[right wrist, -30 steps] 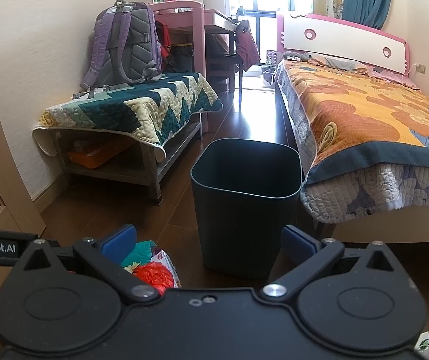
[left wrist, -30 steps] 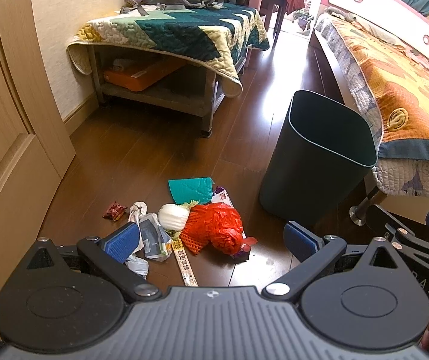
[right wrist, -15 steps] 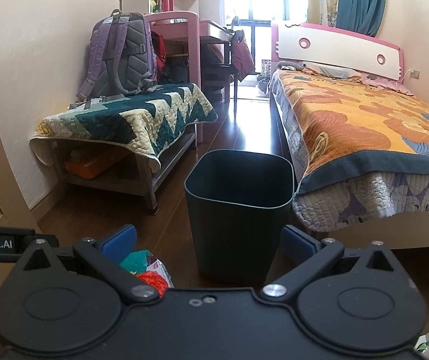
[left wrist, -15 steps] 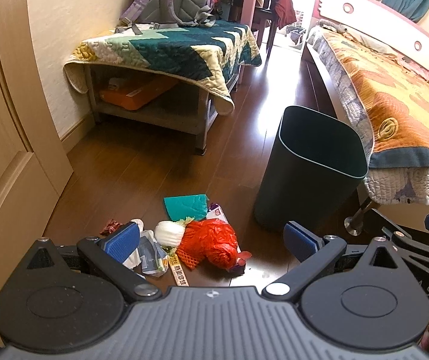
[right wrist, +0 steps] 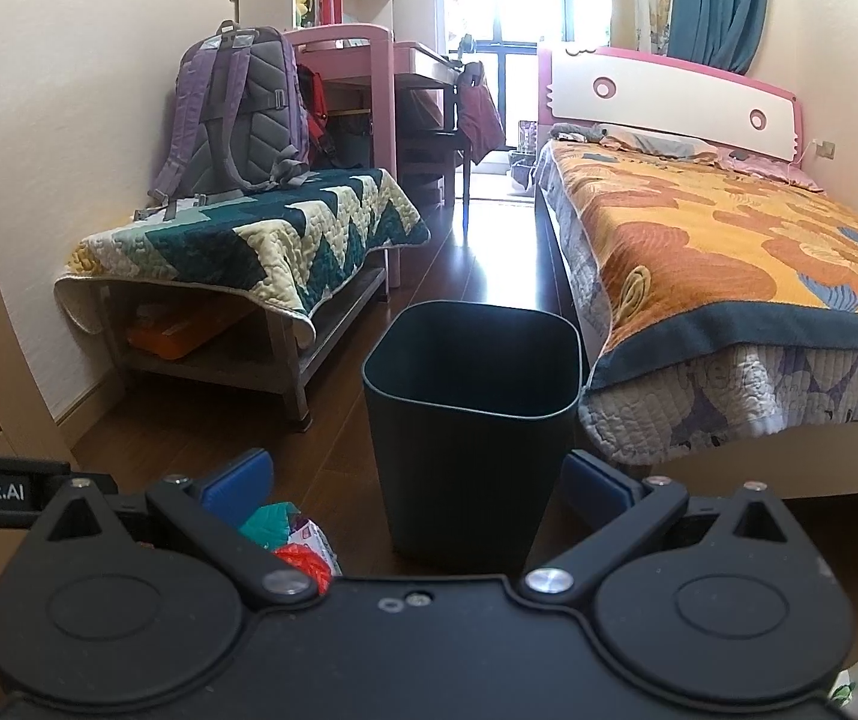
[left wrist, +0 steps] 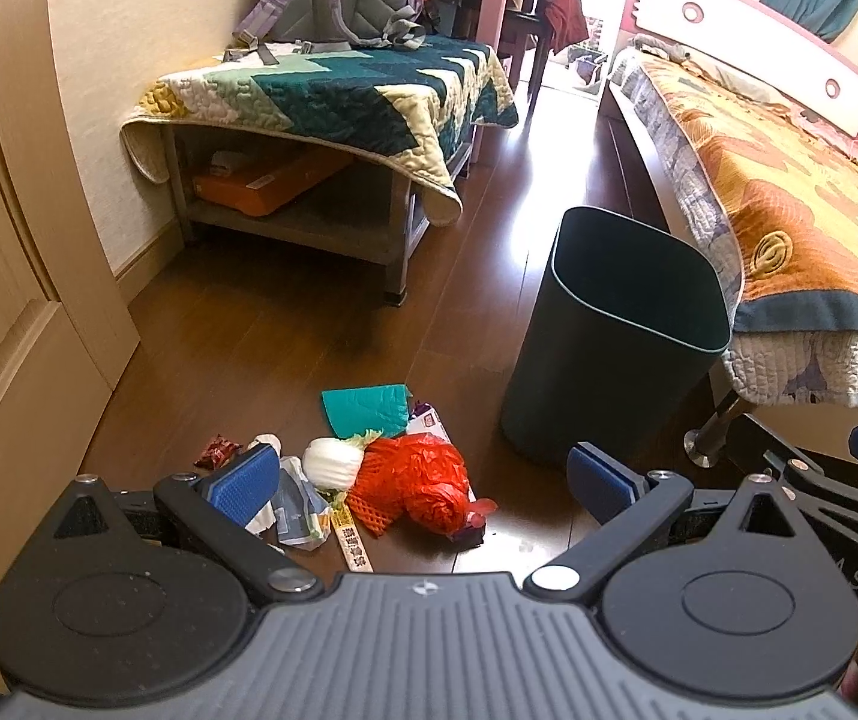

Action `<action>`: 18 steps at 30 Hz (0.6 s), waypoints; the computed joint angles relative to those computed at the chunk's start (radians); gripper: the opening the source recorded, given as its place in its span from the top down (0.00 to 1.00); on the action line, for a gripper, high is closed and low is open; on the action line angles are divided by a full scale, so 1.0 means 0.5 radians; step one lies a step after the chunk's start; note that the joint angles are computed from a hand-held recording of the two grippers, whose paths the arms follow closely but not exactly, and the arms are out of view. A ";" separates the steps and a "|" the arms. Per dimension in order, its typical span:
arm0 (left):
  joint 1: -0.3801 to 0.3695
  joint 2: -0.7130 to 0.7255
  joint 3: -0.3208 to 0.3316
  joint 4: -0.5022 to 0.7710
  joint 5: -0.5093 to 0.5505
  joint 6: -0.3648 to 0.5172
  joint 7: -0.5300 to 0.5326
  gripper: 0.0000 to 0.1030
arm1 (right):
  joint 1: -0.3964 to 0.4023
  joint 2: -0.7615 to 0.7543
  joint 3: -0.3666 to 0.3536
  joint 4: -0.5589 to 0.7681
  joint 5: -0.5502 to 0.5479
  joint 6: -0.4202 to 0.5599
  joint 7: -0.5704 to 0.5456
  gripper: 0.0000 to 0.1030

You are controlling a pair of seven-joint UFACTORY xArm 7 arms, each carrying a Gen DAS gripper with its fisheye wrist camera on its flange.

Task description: Collect trash

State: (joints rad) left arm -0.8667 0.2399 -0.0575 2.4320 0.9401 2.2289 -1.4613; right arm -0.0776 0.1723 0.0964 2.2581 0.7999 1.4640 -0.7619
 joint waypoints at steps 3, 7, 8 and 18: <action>0.017 -0.019 -0.007 -0.025 -0.022 -0.008 -0.017 0.00 | 0.001 0.003 0.002 0.000 -0.002 0.003 -0.006 0.00; 0.033 -0.030 -0.020 -0.038 -0.030 -0.015 -0.018 0.00 | 0.003 0.009 0.003 0.006 -0.009 0.008 0.003 0.00; 0.041 -0.038 -0.024 -0.051 -0.039 -0.022 -0.024 0.00 | 0.003 0.008 0.003 0.005 -0.011 0.009 0.003 0.00; 0.088 -0.064 -0.064 -0.091 -0.068 -0.038 -0.055 0.00 | 0.004 0.001 0.002 -0.016 -0.007 0.003 -0.008 0.00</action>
